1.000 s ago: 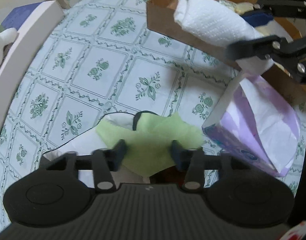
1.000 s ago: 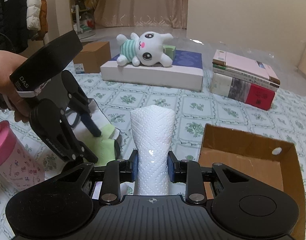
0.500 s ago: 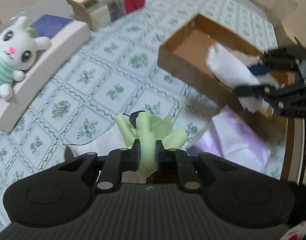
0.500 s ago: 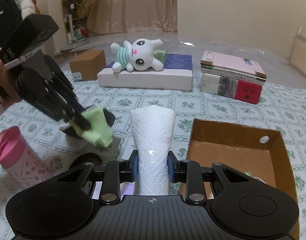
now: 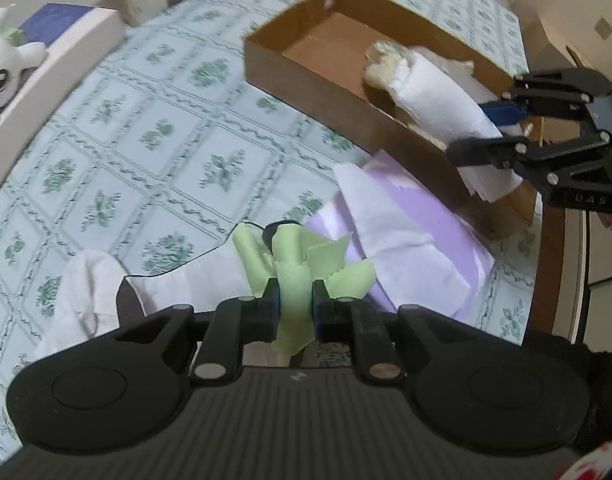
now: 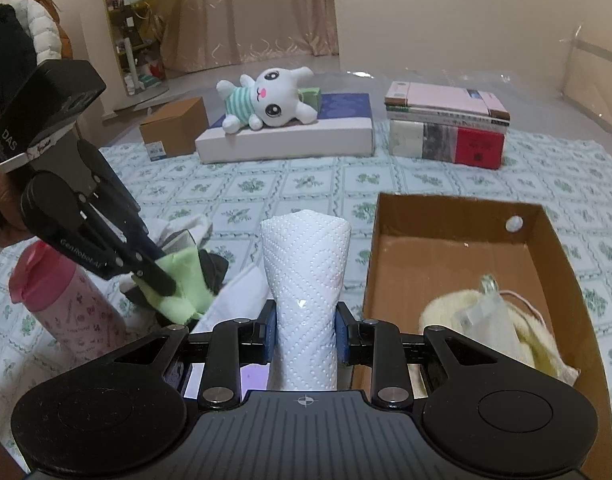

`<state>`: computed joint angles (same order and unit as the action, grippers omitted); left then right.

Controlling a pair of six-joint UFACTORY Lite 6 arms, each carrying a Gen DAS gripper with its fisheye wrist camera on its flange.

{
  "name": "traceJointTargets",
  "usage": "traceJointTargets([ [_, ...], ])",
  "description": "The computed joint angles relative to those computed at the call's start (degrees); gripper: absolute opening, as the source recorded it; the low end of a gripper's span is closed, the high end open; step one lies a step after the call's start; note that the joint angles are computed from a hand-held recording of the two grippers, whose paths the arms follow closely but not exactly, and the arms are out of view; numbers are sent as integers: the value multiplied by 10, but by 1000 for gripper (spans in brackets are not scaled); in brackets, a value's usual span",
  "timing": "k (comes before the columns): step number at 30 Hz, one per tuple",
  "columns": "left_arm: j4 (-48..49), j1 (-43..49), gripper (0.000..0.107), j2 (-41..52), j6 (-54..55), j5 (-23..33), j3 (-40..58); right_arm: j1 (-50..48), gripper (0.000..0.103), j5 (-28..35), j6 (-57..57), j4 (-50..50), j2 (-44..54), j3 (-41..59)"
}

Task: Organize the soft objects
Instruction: 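Carry the green cloth and paper towel over the cardboard box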

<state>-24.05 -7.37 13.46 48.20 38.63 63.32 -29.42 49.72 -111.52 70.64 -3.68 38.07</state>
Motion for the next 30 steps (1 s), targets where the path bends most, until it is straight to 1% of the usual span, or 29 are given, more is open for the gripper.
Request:
traceJointTargets([
  [2,15,-12,17,3,-11,-9,-5,-4,29,-1,-4,0,4,-1],
  [4,25,-20,20,8,-21,-18,-6,-8,29,-2,-8,1,8,-1],
  [6,33,-24,27,8,-25,-25,-10,-9,29,-2,-10,1,13,2],
  [13,76,-31,27,8,-61,-22,-6,-13,29,0,-16,2,12,-3],
  [18,95,-30,27,-16,-84,-8,-22,-17,29,4,-16,1,11,-3],
  [22,111,-42,27,-29,-102,-21,-44,-19,29,7,-13,0,8,-4],
  [24,112,-43,12,-29,-114,-29,-48,-21,29,10,-11,-2,3,-7],
  [27,118,-46,8,-38,-127,-36,-56,-28,29,16,-8,-7,-4,-7],
  [30,111,-47,6,-75,-129,-36,-78,-42,29,26,-4,-14,-13,-6],
])
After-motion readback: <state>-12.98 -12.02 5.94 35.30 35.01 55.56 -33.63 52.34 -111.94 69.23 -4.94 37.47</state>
